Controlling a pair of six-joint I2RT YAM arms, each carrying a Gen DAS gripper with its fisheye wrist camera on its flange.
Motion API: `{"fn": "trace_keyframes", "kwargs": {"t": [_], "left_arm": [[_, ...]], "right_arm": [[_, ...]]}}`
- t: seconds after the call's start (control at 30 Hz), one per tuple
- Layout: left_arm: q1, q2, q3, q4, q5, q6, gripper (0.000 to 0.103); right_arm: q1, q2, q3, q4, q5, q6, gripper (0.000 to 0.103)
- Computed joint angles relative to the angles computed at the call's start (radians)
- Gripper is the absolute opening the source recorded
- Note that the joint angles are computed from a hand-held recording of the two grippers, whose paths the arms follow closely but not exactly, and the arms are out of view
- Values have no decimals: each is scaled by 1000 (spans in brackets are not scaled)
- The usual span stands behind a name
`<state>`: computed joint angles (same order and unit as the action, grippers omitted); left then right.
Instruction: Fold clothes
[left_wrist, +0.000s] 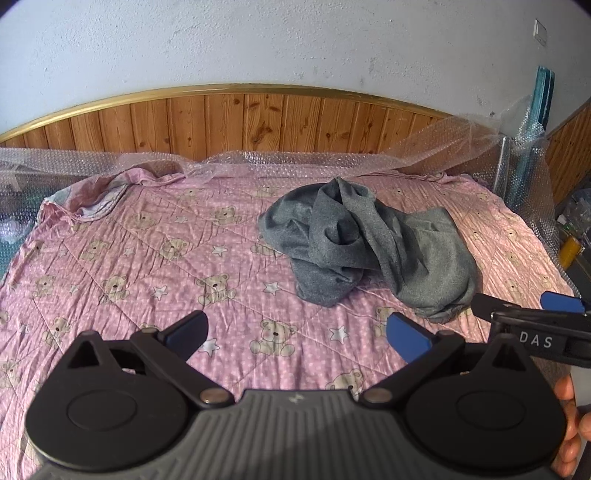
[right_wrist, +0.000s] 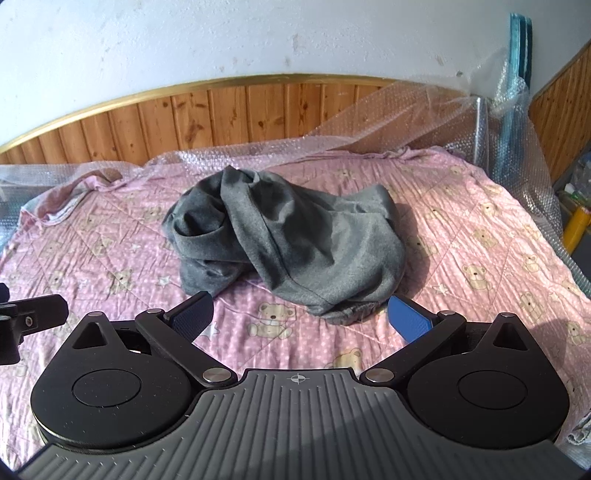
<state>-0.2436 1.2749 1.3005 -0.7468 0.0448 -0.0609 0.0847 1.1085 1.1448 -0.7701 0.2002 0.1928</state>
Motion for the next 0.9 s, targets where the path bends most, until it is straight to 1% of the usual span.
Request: {"fn": "trace_keyframes", "kwargs": {"t": [0.07,0.13,0.17,0.2,0.23,0.3,0.47,0.9], "left_arm": [[-37,-10,-17,4,-44,15,103],[-10,18,6,-17,13,15,103],[10,23,29,-45,46,21,103],[16,24,43,-64,56,24,103],[19,26,52,-73,58,26,103],[5,32,62,-77,39,27,103],[-11,38,74,-87,18,23,103],[7,27,55,-97,44,42,103]], "right_arm": [[-7,-1,-1,1,-7,0,102],[-64,-8,-13,11,-71,-22,101],[-47,-17,-28,24,-40,-31,101],[-22,-16,-22,15,-7,-28,101],[4,-12,-13,4,26,-24,101],[19,-27,-19,-3,42,-17,101],[15,-13,-1,-28,32,-9,101],[41,-11,7,-41,36,-4,101]]}}
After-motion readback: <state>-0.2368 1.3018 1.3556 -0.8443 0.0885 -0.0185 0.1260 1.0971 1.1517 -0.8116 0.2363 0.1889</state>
